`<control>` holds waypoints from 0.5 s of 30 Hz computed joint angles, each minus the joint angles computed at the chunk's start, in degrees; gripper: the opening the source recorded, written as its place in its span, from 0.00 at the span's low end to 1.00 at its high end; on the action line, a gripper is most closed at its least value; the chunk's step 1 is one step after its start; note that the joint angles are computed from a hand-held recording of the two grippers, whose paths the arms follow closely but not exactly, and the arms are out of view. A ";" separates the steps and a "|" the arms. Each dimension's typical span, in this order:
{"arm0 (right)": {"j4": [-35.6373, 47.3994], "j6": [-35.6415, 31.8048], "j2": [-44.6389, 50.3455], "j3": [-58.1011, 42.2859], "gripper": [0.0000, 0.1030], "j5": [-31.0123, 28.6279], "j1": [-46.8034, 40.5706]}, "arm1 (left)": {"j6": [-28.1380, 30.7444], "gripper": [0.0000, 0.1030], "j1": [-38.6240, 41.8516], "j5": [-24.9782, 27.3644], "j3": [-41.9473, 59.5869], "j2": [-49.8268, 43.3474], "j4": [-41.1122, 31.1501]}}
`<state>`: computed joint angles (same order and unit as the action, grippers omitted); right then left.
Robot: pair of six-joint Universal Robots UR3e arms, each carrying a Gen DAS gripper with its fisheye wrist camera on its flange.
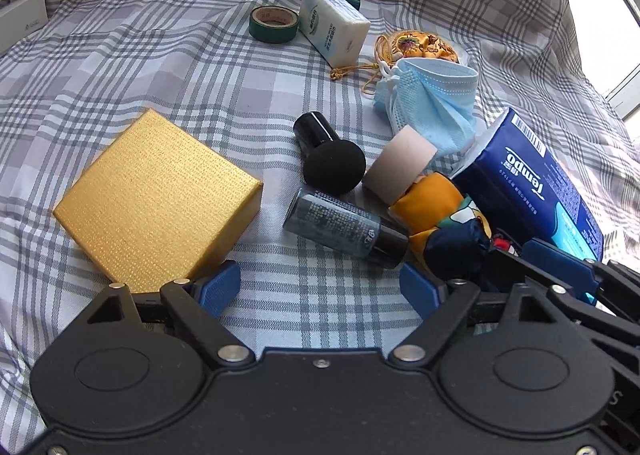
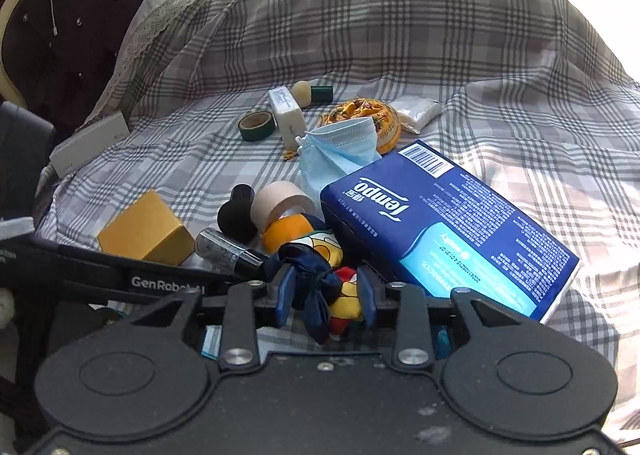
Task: Organize soft objects
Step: 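Lift the plush with the right tool while the left tool grasps the black sponge-tipped bottle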
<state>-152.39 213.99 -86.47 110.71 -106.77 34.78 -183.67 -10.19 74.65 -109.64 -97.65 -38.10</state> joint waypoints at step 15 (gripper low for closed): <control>0.34 -9.28 6.14 -3.82 0.48 5.87 -3.98 | -0.43 0.66 -1.15 5.33 1.94 -1.82 0.13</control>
